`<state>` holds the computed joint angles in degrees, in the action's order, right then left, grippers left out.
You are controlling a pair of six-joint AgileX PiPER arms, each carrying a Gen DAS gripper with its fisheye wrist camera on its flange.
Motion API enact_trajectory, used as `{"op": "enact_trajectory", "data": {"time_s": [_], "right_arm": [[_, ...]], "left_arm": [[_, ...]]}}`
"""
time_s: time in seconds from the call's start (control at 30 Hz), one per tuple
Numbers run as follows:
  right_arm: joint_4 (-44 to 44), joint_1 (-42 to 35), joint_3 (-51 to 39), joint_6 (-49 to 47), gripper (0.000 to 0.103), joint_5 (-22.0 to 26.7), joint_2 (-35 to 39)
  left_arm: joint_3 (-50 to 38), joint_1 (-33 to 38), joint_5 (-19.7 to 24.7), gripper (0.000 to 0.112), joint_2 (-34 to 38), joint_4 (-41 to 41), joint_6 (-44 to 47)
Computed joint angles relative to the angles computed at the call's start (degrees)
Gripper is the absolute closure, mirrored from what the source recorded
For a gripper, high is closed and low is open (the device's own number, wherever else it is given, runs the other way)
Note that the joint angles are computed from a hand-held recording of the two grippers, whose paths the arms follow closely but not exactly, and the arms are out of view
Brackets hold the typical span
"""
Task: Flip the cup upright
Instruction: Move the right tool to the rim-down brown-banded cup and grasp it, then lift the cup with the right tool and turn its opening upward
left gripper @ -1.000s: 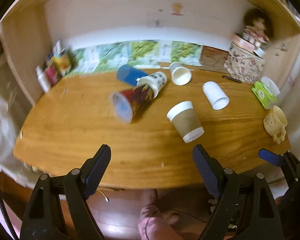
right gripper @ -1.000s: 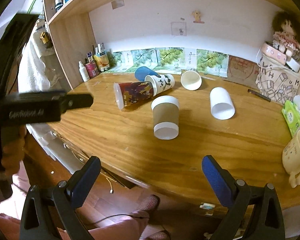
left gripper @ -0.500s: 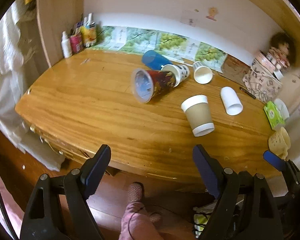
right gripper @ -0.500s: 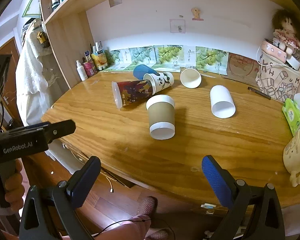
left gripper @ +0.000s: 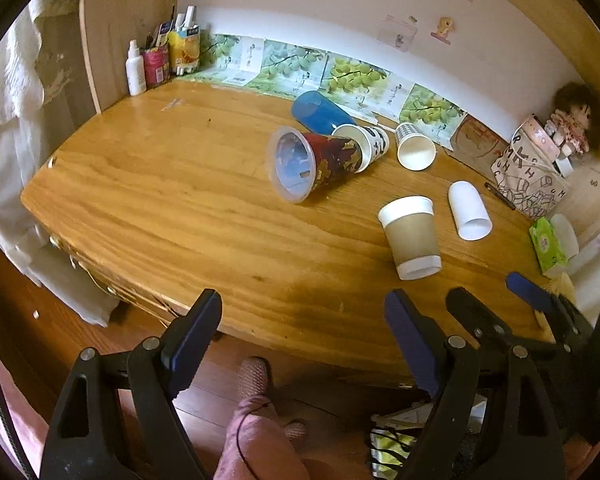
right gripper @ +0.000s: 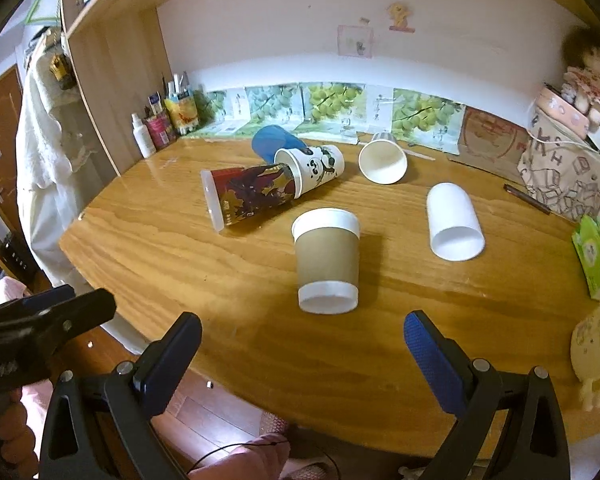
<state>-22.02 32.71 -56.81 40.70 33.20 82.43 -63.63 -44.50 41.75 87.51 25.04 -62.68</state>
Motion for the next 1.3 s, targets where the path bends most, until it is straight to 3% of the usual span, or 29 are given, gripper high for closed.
{"op": "enact_trajectory", "data": {"time_s": [0.4, 0.77, 1.07, 1.3], "right_arm": [[4.57, -4.25, -15.85, -4.68, 0.002, 4.6, 16.8], [10.12, -7.88, -27.59, -8.92, 0.002, 10.64, 28.14], [16.14, -9.64, -35.31, -15.11, 0.015, 15.35, 34.74], [18.0, -10.02, -37.35, -17.33, 0.031, 16.58, 36.73]], "left_arm": [[-4.94, 8.1, -2.87, 0.026, 4.89, -8.69, 16.0], [-14.95, 13.73, -0.61, 0.026, 13.64, -19.09, 32.64], [-22.18, 15.7, 2.36, 0.026, 19.82, -23.39, 39.22], [-24.83, 15.62, 3.52, 0.026, 21.86, -24.09, 40.54]]}}
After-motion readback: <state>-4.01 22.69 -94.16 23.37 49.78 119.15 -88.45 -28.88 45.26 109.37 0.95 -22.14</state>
